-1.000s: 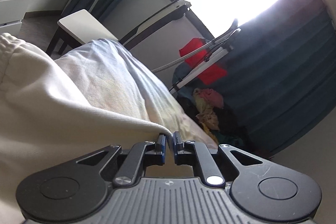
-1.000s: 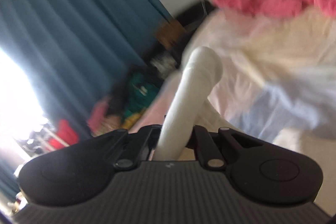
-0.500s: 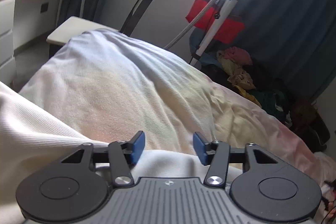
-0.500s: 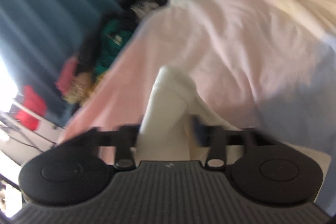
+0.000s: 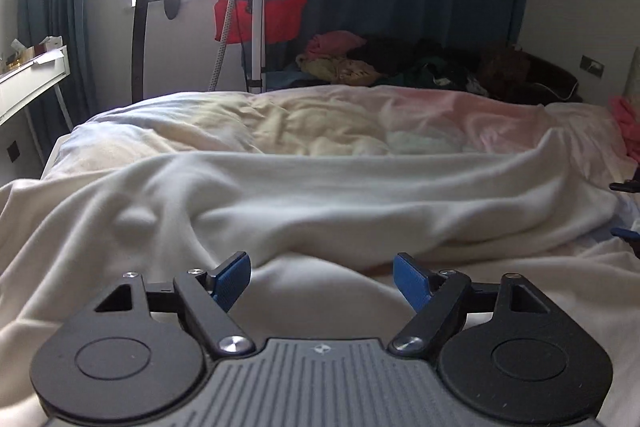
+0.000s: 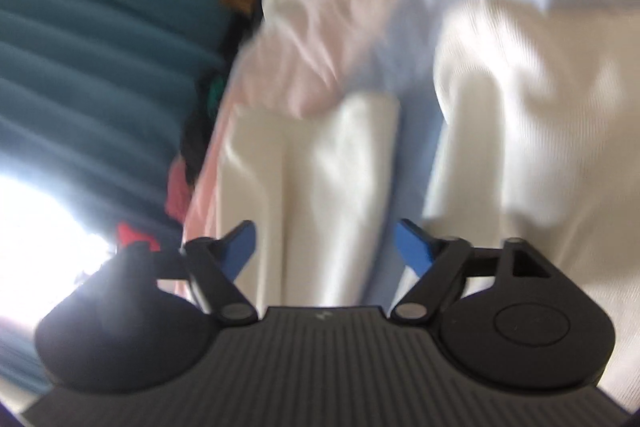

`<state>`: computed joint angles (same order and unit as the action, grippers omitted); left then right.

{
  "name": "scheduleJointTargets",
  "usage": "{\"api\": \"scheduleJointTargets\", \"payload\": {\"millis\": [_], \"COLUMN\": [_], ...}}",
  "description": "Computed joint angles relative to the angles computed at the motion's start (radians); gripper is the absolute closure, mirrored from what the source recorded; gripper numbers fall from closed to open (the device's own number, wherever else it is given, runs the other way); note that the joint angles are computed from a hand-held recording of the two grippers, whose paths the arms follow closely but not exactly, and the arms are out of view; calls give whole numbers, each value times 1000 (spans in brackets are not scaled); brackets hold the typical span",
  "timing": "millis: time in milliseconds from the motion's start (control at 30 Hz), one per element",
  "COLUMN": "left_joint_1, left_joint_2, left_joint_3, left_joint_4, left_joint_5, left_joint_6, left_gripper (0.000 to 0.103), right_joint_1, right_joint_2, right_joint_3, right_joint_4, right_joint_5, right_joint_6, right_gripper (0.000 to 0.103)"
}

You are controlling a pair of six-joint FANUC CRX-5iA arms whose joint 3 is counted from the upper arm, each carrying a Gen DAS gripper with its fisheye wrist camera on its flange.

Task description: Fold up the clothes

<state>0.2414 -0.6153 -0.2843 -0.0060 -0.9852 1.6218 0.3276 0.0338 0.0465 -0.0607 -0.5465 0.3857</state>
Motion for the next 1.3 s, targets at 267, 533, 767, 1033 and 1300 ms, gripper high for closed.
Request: {"api": "scheduleJointTargets", "payload": {"millis": [267,533,767,1033,1300], "left_joint_1": [-303,-381,-395,-707,-1112], "left_joint_2": [-108,-145,-172,-135,-46], "left_joint_3": [51,66,84,171,271], "left_joint_4": [-312,-375,-390,-655,-942], "left_joint_5": [-217,-325,-339,-493,-683], "left_joint_6": [432,641,647,830,968], "left_gripper": [19,17,17,17,17], "right_joint_1": [-69,-13,24,72,165], "right_joint_2": [93,61,-47,-112,-270], "right_joint_3": [97,-12,-172,-272,-302], "right_joint_4": [-215,46,453,546,613], "right_joint_5": [-61,136,89,4,-153], "right_joint_6": [242,111,-259,-40,176], "right_gripper": [84,98,98,94,94]}}
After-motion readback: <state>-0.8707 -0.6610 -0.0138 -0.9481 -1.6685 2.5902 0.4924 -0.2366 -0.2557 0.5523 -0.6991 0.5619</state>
